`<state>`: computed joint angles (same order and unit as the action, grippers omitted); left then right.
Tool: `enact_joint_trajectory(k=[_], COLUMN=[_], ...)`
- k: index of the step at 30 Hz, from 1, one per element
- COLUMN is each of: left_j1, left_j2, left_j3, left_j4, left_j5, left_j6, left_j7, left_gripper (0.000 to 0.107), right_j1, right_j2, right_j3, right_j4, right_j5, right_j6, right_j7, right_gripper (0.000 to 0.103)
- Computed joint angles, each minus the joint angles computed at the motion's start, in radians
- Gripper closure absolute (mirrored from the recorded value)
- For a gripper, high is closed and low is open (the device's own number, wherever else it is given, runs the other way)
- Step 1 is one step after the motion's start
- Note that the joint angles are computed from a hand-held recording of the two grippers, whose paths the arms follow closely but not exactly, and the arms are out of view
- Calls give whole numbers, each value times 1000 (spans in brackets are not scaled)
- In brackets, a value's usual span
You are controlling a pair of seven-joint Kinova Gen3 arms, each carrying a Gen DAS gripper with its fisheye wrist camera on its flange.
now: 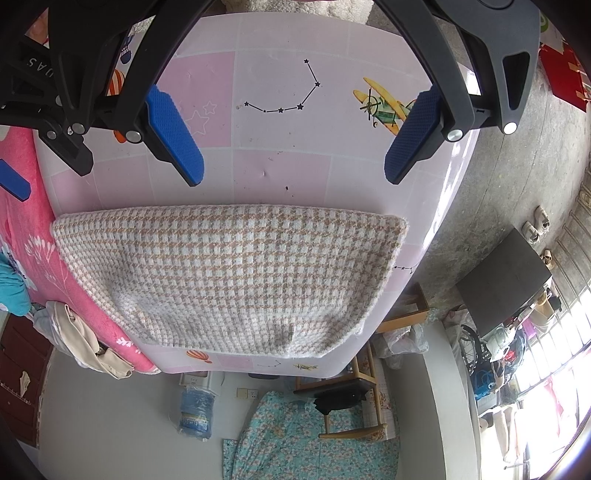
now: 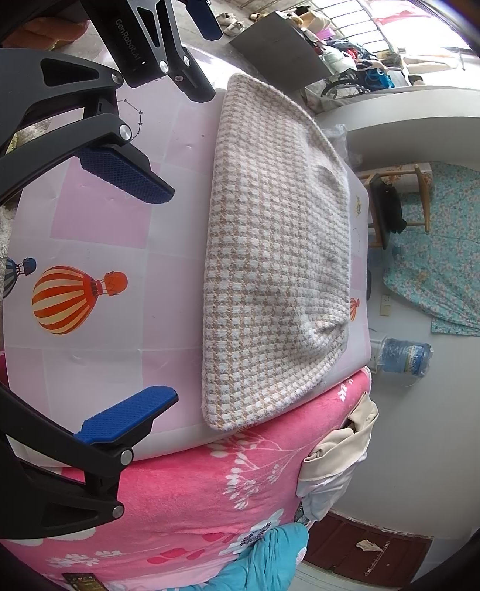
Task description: Fold large clothes
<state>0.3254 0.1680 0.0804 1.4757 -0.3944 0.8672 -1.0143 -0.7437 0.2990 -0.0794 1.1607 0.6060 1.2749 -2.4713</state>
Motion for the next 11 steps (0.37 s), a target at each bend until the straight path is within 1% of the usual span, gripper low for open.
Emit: enact_joint_trajectory(k=[11], left_j1=[1], left_j2=[0], left_j3=[0], left_j4=[1], left_j5=[-3], left_j6=[0], left_j7=[6], left_gripper=[13], right_j1=[0], right_j2=[2], right_j3=[1], right_j4=[-4], right_j5=[-1], right_j6=[2], right_j7=[2], right_gripper=[6])
